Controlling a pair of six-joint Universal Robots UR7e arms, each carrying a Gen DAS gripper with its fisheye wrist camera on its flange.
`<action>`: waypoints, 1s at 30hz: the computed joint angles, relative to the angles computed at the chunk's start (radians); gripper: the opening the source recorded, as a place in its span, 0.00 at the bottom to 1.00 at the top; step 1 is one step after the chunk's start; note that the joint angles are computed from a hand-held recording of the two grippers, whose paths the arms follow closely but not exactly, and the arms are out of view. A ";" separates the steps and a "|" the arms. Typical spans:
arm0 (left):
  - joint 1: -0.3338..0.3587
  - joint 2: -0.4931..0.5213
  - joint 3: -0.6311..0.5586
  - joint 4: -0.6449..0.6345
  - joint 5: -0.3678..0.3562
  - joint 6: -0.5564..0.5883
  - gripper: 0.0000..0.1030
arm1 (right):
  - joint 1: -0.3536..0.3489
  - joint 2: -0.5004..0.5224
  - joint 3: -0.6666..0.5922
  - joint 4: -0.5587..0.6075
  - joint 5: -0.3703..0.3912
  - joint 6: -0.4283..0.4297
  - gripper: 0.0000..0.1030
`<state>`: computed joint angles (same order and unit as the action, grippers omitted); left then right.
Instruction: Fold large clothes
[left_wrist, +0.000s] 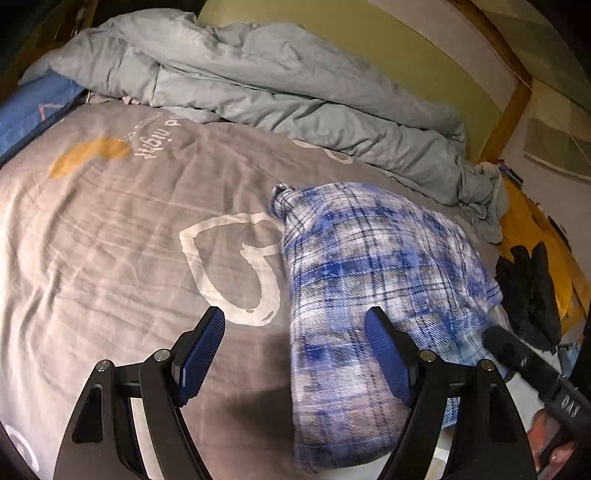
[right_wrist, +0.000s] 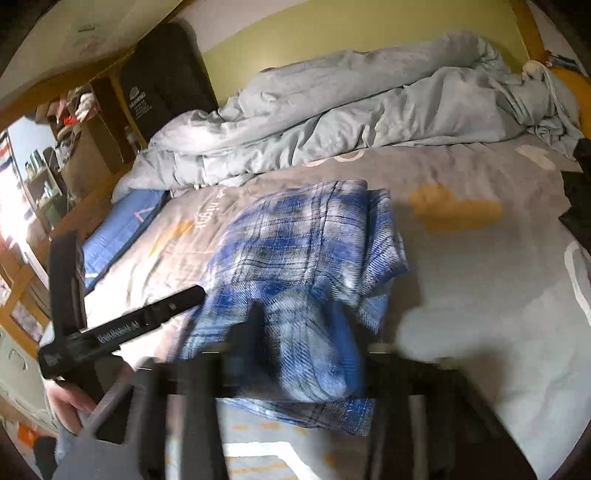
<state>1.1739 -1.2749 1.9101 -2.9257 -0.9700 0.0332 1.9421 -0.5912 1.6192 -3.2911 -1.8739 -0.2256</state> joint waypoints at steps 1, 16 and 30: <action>0.001 -0.002 0.001 0.005 -0.005 -0.007 0.78 | 0.002 -0.013 0.011 0.002 0.003 -0.008 0.09; -0.007 0.023 -0.005 0.032 -0.043 0.015 0.78 | -0.015 -0.056 0.063 -0.059 -0.029 -0.022 0.33; -0.029 0.012 0.031 -0.010 -0.040 0.061 0.78 | 0.014 0.017 -0.007 -0.040 -0.189 -0.097 0.49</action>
